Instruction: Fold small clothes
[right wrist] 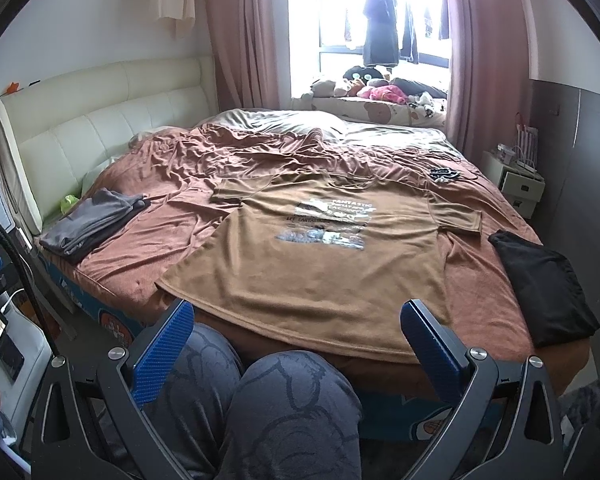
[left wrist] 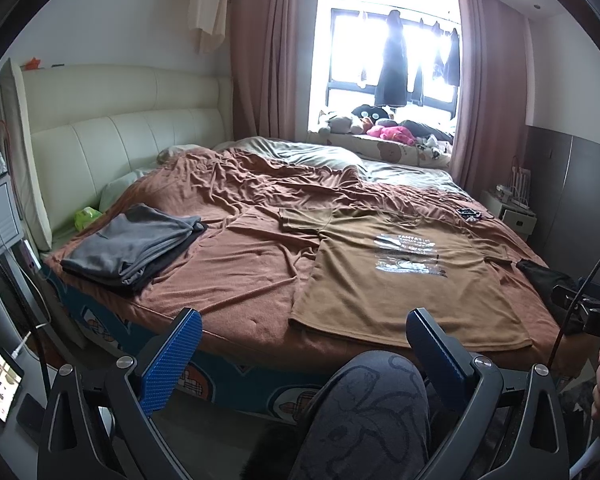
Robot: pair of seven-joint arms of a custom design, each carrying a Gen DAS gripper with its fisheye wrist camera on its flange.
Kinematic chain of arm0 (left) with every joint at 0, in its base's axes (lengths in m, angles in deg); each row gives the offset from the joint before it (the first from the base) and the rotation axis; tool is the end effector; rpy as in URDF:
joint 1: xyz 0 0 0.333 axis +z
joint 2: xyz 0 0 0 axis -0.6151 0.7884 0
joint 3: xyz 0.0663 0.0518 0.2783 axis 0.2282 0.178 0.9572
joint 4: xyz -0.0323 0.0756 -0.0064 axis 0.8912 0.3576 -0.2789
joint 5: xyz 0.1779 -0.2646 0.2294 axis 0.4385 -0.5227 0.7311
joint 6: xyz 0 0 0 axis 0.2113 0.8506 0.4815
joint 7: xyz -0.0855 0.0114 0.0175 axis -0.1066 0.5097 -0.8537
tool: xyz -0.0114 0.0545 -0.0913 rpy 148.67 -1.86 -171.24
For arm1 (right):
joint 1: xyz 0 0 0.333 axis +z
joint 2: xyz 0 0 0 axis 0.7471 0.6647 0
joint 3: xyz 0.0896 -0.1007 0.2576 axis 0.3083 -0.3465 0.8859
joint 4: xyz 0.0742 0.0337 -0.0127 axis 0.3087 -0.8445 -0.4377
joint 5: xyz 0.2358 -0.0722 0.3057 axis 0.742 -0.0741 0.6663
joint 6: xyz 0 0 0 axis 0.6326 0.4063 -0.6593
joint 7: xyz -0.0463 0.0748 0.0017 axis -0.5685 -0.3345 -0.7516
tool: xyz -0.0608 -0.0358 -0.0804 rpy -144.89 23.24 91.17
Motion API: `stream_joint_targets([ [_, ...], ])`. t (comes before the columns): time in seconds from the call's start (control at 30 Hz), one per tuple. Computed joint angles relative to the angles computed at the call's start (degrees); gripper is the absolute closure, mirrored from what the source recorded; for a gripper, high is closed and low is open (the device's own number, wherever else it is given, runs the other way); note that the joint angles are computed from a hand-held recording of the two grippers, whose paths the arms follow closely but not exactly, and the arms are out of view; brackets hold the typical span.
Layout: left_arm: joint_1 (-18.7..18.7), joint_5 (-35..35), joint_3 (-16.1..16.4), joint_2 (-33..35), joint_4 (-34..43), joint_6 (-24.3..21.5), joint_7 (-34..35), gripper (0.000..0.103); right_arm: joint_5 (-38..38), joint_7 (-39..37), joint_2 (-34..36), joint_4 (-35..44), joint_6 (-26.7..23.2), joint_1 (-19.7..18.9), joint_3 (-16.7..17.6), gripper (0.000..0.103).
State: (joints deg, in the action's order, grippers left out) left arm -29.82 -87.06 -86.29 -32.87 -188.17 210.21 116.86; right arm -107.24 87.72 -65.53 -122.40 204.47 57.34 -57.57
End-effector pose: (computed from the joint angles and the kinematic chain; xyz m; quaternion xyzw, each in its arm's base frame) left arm 0.4887 -0.0032 0.4933 -0.6388 0.5701 -0.3732 0.3572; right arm 0.3574 0.1929 0.5200 -0.6727 0.5361 -0.3088 0.4059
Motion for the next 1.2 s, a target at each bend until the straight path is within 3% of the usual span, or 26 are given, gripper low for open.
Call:
stream_joint_targets([
  [0.2, 0.6, -0.2, -1.1, -0.7, -0.8, 0.2, -0.5, 0.000, 0.2, -0.4, 0.0, -0.1, 0.0, 0.4, -0.4, 0.000],
  [0.27, -1.5, 0.0, 1.2, -0.5, -0.7, 0.1, -0.2, 0.001, 0.3, -0.5, 0.0, -0.2, 0.1, 0.5, -0.6, 0.000],
  [0.8, -1.6, -0.2, 1.1, -0.5, -1.0, 0.6, 0.0, 0.001, 0.4, 0.1, 0.3, 0.1, -0.3, 0.2, 0.0, 0.000],
  [1.1, -5.2, -0.2, 4.8, -0.1, -1.4, 1.1, 0.5, 0.001, 0.5, -0.1, 0.5, 0.1, -0.4, 0.6, -0.6, 0.000],
  [1.2, -5.3, -0.4, 4.7, -0.1, -1.5, 1.3, 0.6, 0.001, 0.5, -0.1, 0.9, 0.5, -0.4, 0.4, -0.7, 0.000],
])
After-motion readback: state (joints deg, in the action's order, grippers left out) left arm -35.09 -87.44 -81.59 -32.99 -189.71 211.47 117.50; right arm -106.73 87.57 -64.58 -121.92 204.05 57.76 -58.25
